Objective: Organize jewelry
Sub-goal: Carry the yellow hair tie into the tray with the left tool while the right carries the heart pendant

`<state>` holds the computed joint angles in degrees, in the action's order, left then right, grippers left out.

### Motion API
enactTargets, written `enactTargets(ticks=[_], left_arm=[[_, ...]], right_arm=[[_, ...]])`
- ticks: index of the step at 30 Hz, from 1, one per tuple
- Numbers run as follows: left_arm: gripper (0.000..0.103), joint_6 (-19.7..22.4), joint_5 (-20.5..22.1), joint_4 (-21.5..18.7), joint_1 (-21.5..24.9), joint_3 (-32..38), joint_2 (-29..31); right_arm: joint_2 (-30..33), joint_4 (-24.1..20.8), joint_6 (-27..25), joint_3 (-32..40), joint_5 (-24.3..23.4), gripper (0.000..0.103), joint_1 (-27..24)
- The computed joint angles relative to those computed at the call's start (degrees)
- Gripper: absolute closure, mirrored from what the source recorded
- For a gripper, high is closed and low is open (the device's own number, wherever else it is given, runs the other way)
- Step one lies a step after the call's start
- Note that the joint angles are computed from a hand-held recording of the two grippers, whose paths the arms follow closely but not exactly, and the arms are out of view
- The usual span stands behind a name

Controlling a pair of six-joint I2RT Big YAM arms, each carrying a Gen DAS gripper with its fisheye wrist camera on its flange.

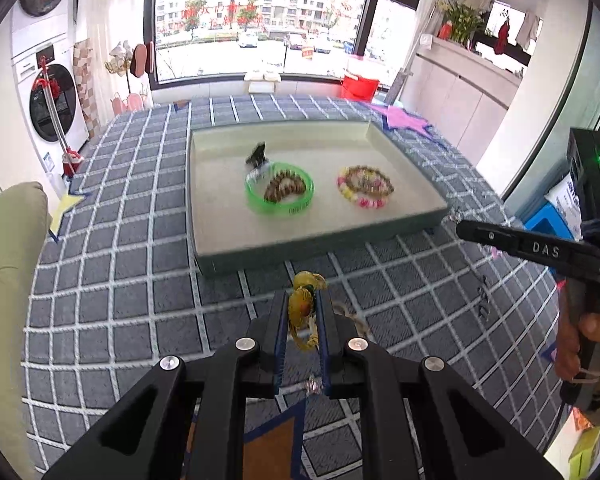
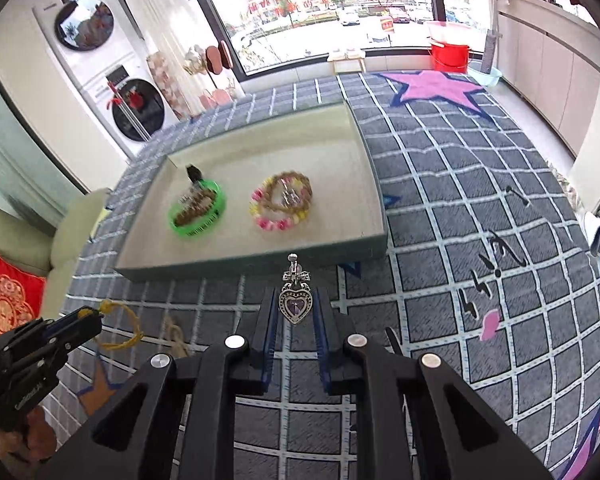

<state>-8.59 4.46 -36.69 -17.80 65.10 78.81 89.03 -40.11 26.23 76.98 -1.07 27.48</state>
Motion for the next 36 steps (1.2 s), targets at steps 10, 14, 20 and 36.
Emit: enactTargets(ticks=[10,14,20,36], left_arm=[[0.076,-0.38,0.12,0.01,1.58,6.95,3.49],[0.076,0.21,-0.6,-0.81,1.91,10.29,6.74],[0.076,0.71,-1.09,-2.74,2.4,13.79,11.85],[0.076,0.18,-4.51,-5.88,2.68,20.88,22.58]], right_arm=[[1.45,-0.29,-0.85,4.73,-1.61,0.084,-1.19],[3.37,-0.87,-1.52,7.06,-1.98,0.084,-1.66],[7.58,-2.01,-2.09,10.88,-2.78,0.084,-2.08],[16.97,-4.57,-2.59,17.31,-2.15,0.084,-3.26]])
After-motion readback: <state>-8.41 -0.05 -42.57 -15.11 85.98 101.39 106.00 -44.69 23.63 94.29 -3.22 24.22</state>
